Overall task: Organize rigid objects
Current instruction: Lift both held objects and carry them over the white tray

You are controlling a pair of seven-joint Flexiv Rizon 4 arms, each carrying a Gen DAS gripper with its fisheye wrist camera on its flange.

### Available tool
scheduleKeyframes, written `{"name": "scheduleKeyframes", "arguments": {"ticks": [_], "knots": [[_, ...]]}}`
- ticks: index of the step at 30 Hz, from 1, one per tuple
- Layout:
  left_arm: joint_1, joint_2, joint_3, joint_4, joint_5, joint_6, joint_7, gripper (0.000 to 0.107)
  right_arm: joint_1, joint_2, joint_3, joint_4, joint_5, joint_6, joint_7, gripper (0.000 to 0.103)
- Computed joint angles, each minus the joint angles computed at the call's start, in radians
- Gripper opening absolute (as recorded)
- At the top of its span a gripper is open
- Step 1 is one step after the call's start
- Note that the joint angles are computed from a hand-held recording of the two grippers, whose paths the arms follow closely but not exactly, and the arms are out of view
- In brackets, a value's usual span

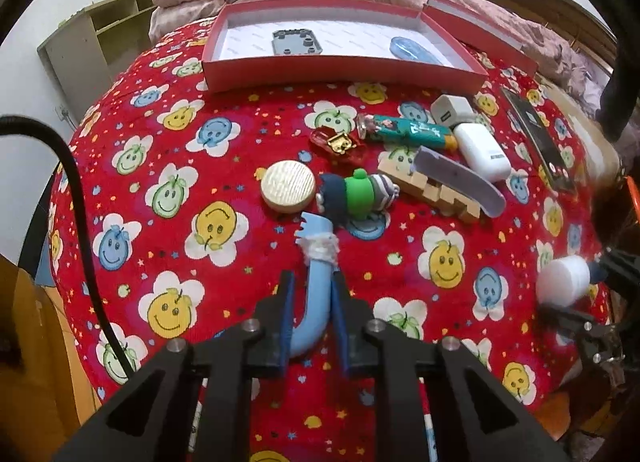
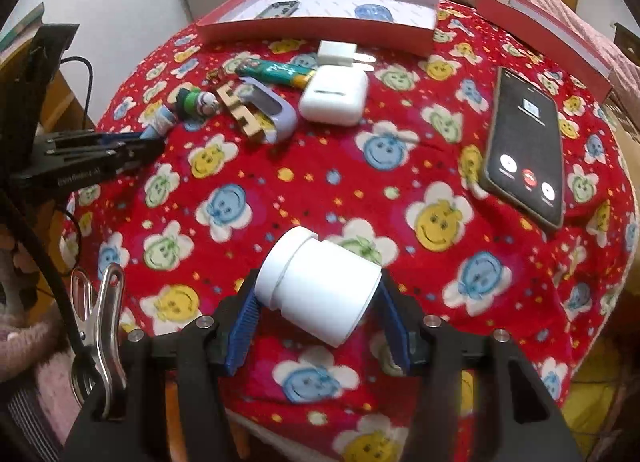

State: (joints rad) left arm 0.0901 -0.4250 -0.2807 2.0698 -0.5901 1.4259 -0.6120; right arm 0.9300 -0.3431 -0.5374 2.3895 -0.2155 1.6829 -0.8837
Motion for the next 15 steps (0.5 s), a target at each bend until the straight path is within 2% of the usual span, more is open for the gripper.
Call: {"name": "scheduleKeyframes", "arguments": {"ticks": [5,10,12,15], "knots": [[0.016,0.013,-0.024,0.012,-0.013,0.003,0.029,0.012,-0.028,-0.015,0.034,-0.03,-0.004,0.0,-0.003,0.056],[0.081,0.054,-0.129,0.039,-0.165,0.007,0.143,0.012,-0.07,-0.018,0.077,-0.05,0.002,0.009,-0.005,0.056],[0.08,0.067,-0.135,0.031,-0.225,-0.007,0.176,0.012,-0.102,-0.016,0.108,-0.06,0.006,0.016,-0.01,0.056],[0.051,0.071,-0.105,0.002,-0.267,-0.036,0.183,0.012,-0.149,-0.014,0.151,-0.085,0.008,0.023,-0.017,0.056]]}}
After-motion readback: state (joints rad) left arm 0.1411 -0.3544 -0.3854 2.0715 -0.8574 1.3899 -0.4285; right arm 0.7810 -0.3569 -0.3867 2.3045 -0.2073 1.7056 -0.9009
